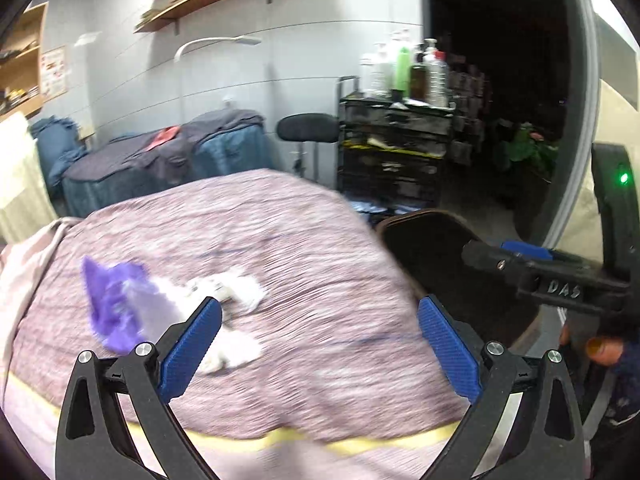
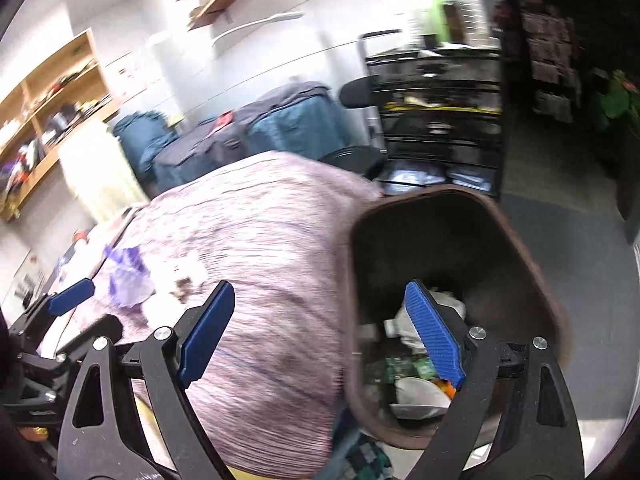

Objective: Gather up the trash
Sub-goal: 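Return both tools to the bed over the remaining trash, then grasp the purple packet with the right tool while the left tool grasps a white tissue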

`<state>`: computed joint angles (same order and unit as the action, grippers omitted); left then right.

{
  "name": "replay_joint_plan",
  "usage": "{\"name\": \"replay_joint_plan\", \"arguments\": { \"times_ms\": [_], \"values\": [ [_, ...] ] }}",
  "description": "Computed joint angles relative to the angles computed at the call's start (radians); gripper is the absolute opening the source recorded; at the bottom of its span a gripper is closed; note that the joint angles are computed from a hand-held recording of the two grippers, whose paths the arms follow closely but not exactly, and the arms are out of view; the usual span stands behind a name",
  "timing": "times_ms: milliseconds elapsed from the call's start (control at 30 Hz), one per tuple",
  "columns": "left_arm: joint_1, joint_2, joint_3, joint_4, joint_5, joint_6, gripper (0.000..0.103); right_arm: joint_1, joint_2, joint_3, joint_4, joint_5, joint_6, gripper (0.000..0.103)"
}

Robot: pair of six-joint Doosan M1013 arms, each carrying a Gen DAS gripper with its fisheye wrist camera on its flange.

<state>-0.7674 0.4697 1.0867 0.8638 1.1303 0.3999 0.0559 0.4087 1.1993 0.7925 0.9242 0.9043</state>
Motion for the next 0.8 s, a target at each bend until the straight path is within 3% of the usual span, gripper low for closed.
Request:
{"name": "replay_joint_plan", "arguments": {
  "times_ms": [200,467,600,800],
  "values": [
    [0.008,-0.064,0.105,0.029,0.064,-0.107,0.097,0.047,0.000,-0.018,0.028,0.047,-0.075,0.086],
    [0.027,-0.163,0.248,0.033,0.141,-0.266,0.097,0.123,0.028,-0.078,0.032,0.176,-0.183,0.086],
    [0.034,-0.191,0.293,0.013,0.158,-0.282,0.097,0.168,0.052,-0.117,0.022,0.241,-0.209,0.086],
    [0.042,-0.219,0.336,-0.006,0.156,-0.298,0.097,0.244,0.087,-0.179,-0.057,0.271,-0.221,0.086]
  ]
}}
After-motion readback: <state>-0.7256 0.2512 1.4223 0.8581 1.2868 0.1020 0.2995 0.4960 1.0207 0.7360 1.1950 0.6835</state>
